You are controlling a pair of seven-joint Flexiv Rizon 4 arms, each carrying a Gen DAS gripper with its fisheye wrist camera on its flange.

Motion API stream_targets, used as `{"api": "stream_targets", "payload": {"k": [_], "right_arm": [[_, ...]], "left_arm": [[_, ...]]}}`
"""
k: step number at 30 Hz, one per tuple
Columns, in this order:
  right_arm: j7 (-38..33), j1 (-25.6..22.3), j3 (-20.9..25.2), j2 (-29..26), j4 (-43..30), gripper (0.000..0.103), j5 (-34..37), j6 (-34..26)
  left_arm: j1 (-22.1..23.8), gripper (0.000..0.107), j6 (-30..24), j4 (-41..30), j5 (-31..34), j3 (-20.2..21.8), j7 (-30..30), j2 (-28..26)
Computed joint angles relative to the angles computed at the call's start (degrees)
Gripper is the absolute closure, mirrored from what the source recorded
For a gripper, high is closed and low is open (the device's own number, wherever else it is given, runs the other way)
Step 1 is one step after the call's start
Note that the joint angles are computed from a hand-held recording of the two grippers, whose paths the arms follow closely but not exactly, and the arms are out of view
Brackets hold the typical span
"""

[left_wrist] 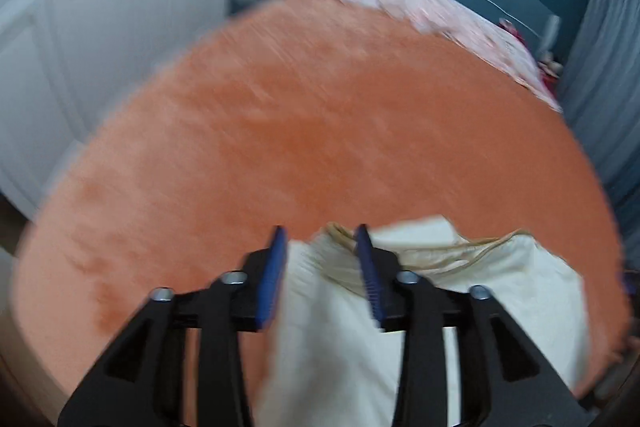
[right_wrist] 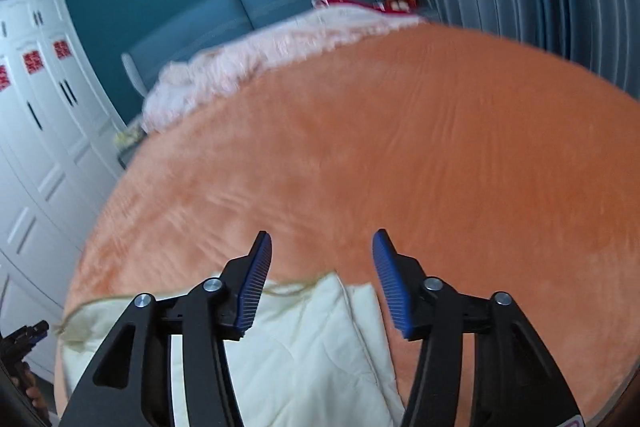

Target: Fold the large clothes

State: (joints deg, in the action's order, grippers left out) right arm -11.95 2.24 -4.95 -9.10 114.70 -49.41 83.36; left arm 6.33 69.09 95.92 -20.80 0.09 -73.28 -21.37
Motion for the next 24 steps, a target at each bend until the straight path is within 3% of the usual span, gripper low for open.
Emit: {"api": "stream_targets", "payload": {"k": [1, 2, 4, 5, 6, 7, 8, 15, 21, 24], "right_arm": [[-1.19, -0.16, 0.69, 0.90, 0.30, 0.049, 0.96, 0.40], [-3.79, -0.43, 1.99, 1.38, 0.37, 0.049, 3.49, 0.58], [-14.25, -0.67, 6.85, 1.04, -0.68, 0.051, 14.21, -0.66], [-20.69, -0.74, 9.58, 0.38, -2.03, 0.061, 20.86, -2.30], [-25.48, -0.48, 11.72, -0.49, -3.41, 0.071, 25.67, -3.88], [-29.66, -0.16, 13.64, -1.47, -4.86, 0.090, 29.80, -5.69], [-34.04, -0.01, 15.68, -2.63, -6.69, 0.099, 34.02, -7.78], [-43.89, 7.73, 16.35, -11.14, -15.63, 0.103, 39.09, -14.09], [-47.85, 10.41, 14.44, -17.15, -23.04, 0.103, 42.51, -22.52], [-48.74, 10.18, 13.91, -18.92, -23.92, 0.103, 44.15, -23.65]], "left_arm": [[-0.97, 0.052, 2.32, 0.18, 0.50, 1.59, -2.33, 0.84], [-0.81, 0.050, 3.54, 0.71, -2.73, 1.32, -2.16, 1.69], [1.20, 0.055, 3.63, 1.11, -6.31, -1.09, -0.90, 2.37], [0.31, 0.071, 1.34, -0.51, -3.54, 0.10, -2.93, 2.04], [-0.46, 0.081, -1.03, -1.80, -1.64, 0.57, -3.49, 1.61], [-1.36, 0.099, -3.90, -3.10, 0.44, 0.86, -3.81, 1.07], [-1.81, 0.104, -5.61, -3.35, 1.32, 0.37, -3.07, 0.83], [-6.69, 0.107, -9.55, -1.72, 1.83, -4.59, 4.04, -2.61], [-10.63, 0.107, -12.62, -7.90, 3.04, -4.09, 0.23, -9.56], [-11.38, 0.107, -14.15, -10.81, 4.54, -3.21, -2.22, -12.88]]}}
